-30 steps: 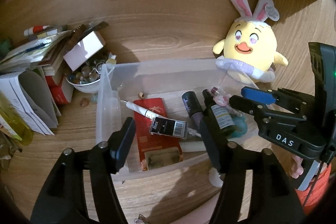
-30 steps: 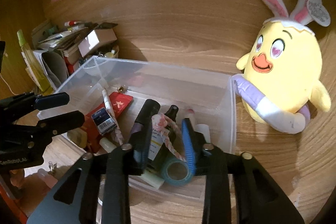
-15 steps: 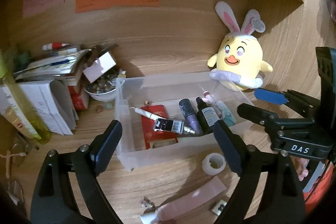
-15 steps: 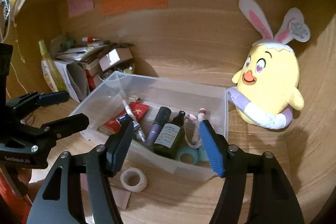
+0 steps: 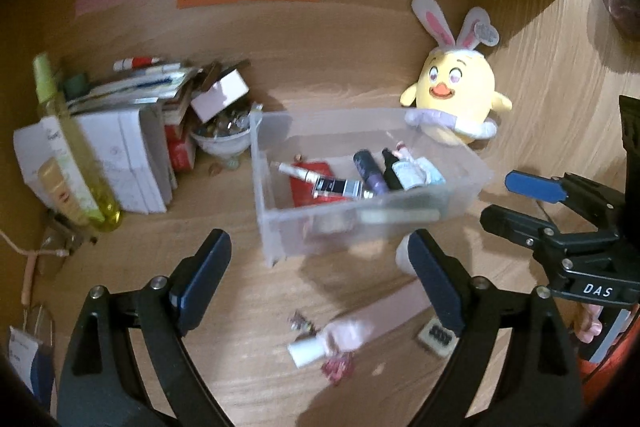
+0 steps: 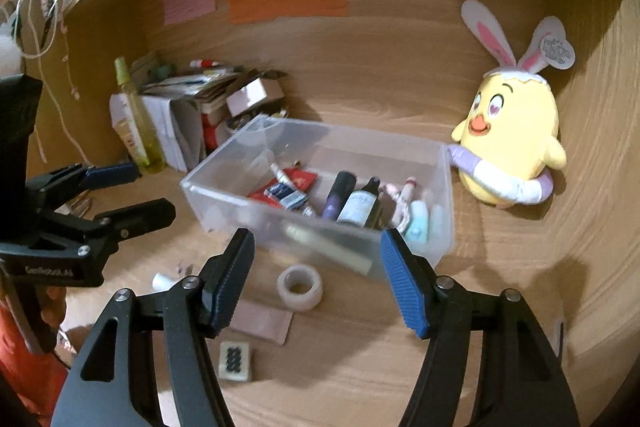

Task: Organize objects
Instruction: 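Withdraw both grippers from the box toward the remaining items, then grasp the pink trinket with the left gripper while the right grasps the white dotted tile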

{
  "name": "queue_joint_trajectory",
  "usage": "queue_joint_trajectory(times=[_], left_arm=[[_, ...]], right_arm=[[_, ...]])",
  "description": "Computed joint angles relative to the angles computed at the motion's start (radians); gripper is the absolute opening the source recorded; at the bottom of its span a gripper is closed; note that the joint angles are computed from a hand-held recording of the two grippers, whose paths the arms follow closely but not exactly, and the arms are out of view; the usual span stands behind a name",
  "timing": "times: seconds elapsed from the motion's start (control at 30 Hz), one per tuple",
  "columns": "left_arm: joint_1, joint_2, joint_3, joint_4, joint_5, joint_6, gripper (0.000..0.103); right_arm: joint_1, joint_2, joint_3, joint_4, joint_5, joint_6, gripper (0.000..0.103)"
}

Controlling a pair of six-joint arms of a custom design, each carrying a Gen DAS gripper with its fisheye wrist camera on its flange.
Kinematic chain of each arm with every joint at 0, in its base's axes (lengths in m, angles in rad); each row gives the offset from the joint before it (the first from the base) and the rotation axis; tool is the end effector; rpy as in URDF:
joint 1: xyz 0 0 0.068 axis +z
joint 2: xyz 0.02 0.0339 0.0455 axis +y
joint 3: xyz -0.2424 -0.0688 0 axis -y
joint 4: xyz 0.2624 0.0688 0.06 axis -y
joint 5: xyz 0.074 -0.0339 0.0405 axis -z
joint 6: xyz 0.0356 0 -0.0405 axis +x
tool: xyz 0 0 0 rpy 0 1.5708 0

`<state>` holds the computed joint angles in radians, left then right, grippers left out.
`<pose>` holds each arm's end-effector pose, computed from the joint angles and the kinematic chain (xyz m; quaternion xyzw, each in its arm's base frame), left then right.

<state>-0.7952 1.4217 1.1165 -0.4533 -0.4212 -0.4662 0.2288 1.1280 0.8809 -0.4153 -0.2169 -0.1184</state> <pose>0.2412 -0.2251 0.2583 0.0656 0.8998 -0.0727 0.4253 0.2622 0.0689 0.2596 -0.2011 0.8717 0.1212 0.4301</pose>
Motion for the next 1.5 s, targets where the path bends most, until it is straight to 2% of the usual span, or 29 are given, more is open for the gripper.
queue_joint_trajectory(times=[0.2, 0.43, 0.57, 0.63, 0.8, 0.97, 1.03, 1.2, 1.27, 1.3, 1.5], left_arm=[[-0.009, -0.053, -0.092, -0.019, 0.009, -0.049, 0.091], [-0.015, -0.081, -0.199, 0.001, 0.079, -0.100, 0.090], [-0.030, -0.071, -0.218, -0.006, 0.098, -0.133, 0.079], [-0.047, -0.066, -0.228, -0.003, 0.092, -0.147, 0.079], [-0.069, -0.041, -0.229, -0.004, 0.096, -0.150, 0.068], [-0.064, -0.028, -0.242, 0.021, 0.122, -0.149, 0.050], [-0.068, -0.024, -0.242, 0.033, 0.130, -0.132, 0.043], [-0.076, 0.001, -0.232, 0.061, 0.122, -0.100, 0.036], [-0.075, 0.007, -0.230, 0.077, 0.129, -0.089, 0.026], [-0.074, 0.007, -0.230, 0.080, 0.131, -0.086, 0.026], [-0.061, -0.007, -0.235, 0.082, 0.142, -0.099, 0.019]], right_arm=[[0.043, -0.049, -0.075, -0.010, 0.019, 0.018, 0.062], [0.072, -0.051, -0.142, -0.029, 0.015, 0.034, 0.062], [0.087, -0.039, -0.168, -0.033, 0.019, 0.040, 0.062], [0.092, -0.038, -0.181, -0.037, 0.019, 0.043, 0.062], [0.105, -0.032, -0.201, -0.042, 0.018, 0.040, 0.062], [0.133, -0.015, -0.215, -0.029, 0.031, 0.041, 0.060], [0.144, -0.009, -0.219, -0.021, 0.035, 0.044, 0.051], [0.172, 0.005, -0.225, 0.001, 0.063, 0.040, 0.034], [0.176, 0.008, -0.228, 0.010, 0.066, 0.038, 0.027], [0.176, 0.011, -0.227, 0.015, 0.064, 0.038, 0.023], [0.168, 0.008, -0.227, 0.027, 0.067, 0.053, 0.023]])
